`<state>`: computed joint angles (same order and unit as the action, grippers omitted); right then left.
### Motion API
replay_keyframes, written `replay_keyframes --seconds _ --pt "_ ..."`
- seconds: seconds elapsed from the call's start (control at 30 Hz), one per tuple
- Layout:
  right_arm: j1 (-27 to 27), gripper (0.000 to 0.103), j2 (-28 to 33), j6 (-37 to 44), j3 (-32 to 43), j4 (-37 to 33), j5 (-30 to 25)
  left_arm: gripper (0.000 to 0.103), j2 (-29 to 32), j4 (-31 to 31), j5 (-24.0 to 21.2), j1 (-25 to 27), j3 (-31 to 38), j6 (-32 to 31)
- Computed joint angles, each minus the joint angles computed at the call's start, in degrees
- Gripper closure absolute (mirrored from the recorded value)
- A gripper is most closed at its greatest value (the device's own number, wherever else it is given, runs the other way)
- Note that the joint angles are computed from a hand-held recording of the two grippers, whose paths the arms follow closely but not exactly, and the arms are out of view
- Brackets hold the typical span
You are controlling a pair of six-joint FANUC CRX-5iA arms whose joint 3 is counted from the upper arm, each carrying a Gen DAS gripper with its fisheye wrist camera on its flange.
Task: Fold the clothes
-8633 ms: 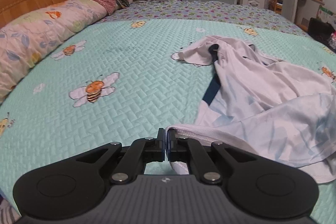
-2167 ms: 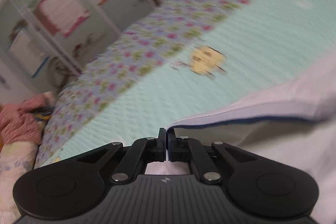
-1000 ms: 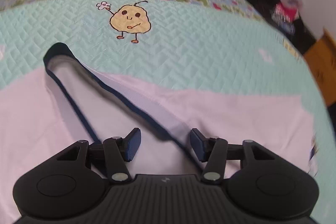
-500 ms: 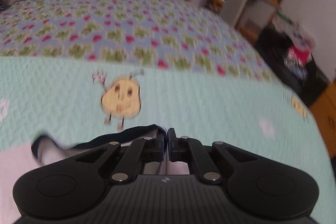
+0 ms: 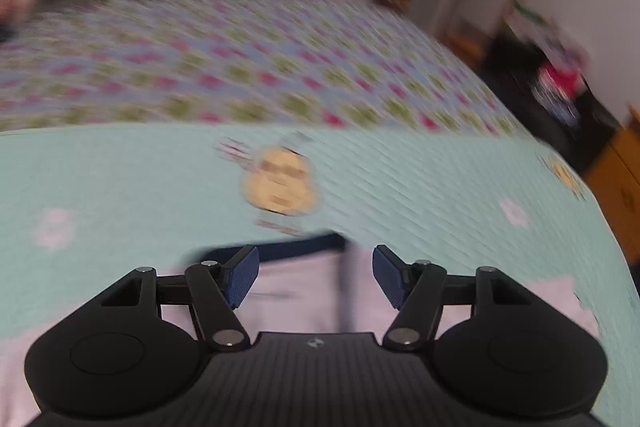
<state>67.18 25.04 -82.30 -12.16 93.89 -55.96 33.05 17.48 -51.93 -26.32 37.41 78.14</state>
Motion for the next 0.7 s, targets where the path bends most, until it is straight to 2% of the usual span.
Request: replay_keyframes --seconds 0.03,0.1,0.2,0.27,0.33,0.4,0.53,0.63,0.7 --pt "0.0 0.030 0.0 0.1 0.0 -0.1 0.0 0.037 -2.3 -0.7 2.7 1.0 -3.2 0.7" --pt "0.0 0.029 0.0 0.5 0.2 -0.3 0.0 0.037 -4.4 -8.8 3.3 2.8 -4.6 7.1" --pt "-0.2 0.029 0.2 1.4 0.8 -0.8 0.1 0.037 -5.3 -21.3 0.0 4.7 -3.5 14.7" --pt "-0.1 0.029 0.4 1.7 0.9 -1.0 0.1 0.037 -5.4 -21.7 -1.8 6.7 -4.6 14.1" --pt "-0.1 0.029 0.4 1.6 0.9 -1.0 0.1 0.037 -6.2 -20.8 -1.3 8.3 -7.0 11.8" --pt "-0.1 0.029 0.4 1.6 0.9 -0.9 0.1 0.037 -7.1 -20.8 0.7 9.2 -9.6 10.4" --pt "0.1 0.029 0.3 1.4 0.6 -0.8 -0.1 0.037 -7.8 -16.4 5.3 10.7 -13.3 7.5" --pt "0.1 0.029 0.2 1.3 0.6 -0.8 -0.1 0.037 -7.6 -21.7 7.8 9.6 -12.7 9.7" --pt "0.2 0.029 0.2 1.2 0.5 -0.7 -0.2 0.037 -6.2 -22.3 5.7 9.8 -10.7 9.8"
